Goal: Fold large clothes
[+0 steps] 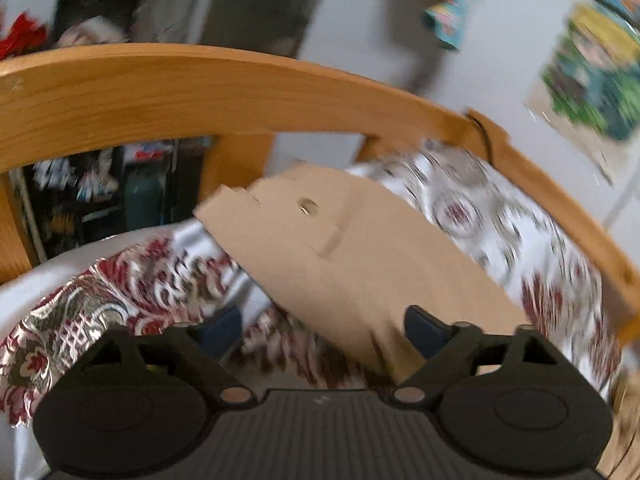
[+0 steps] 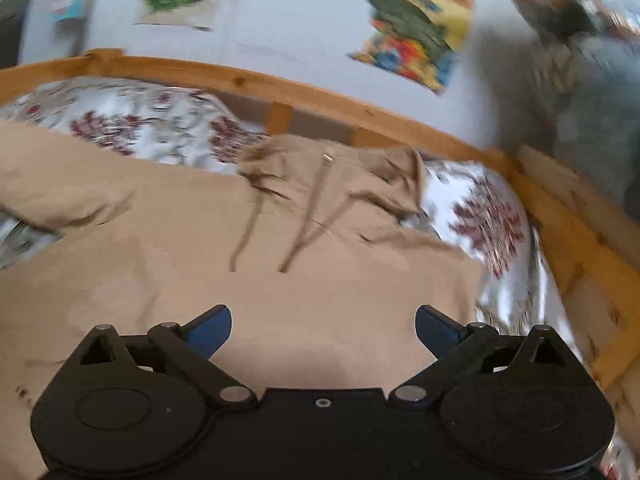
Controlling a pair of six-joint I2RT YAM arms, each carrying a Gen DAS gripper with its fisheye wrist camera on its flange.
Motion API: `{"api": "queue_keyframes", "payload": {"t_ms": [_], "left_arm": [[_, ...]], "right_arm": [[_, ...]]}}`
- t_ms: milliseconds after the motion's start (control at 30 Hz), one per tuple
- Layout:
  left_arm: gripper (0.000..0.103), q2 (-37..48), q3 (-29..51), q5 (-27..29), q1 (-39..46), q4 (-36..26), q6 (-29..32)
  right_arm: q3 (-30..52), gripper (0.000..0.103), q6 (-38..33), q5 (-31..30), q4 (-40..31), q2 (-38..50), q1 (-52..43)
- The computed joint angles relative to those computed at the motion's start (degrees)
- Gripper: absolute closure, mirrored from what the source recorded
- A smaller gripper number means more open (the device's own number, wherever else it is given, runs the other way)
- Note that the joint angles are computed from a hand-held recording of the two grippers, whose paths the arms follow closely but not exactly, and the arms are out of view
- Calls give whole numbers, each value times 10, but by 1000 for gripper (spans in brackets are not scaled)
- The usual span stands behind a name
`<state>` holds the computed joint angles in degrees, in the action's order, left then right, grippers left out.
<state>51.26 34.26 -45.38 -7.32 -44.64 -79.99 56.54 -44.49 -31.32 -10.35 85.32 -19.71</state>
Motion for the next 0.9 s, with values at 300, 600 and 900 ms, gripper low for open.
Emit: {"api": "queue_keyframes", "payload": {"t_ms": [300,600,900], "left_arm": [[103,-51,12,-133,-57,-65,-39],[103,36,-17,-272,-307,661,666],[103,346,180,59,-386,744,687]], "right_arm": [[-33,1,-49,-57,-36,-39,-40],[-17,1,-63,-117,-46,-20,-141],[13,1,-16,-103,21,47,-233]]}}
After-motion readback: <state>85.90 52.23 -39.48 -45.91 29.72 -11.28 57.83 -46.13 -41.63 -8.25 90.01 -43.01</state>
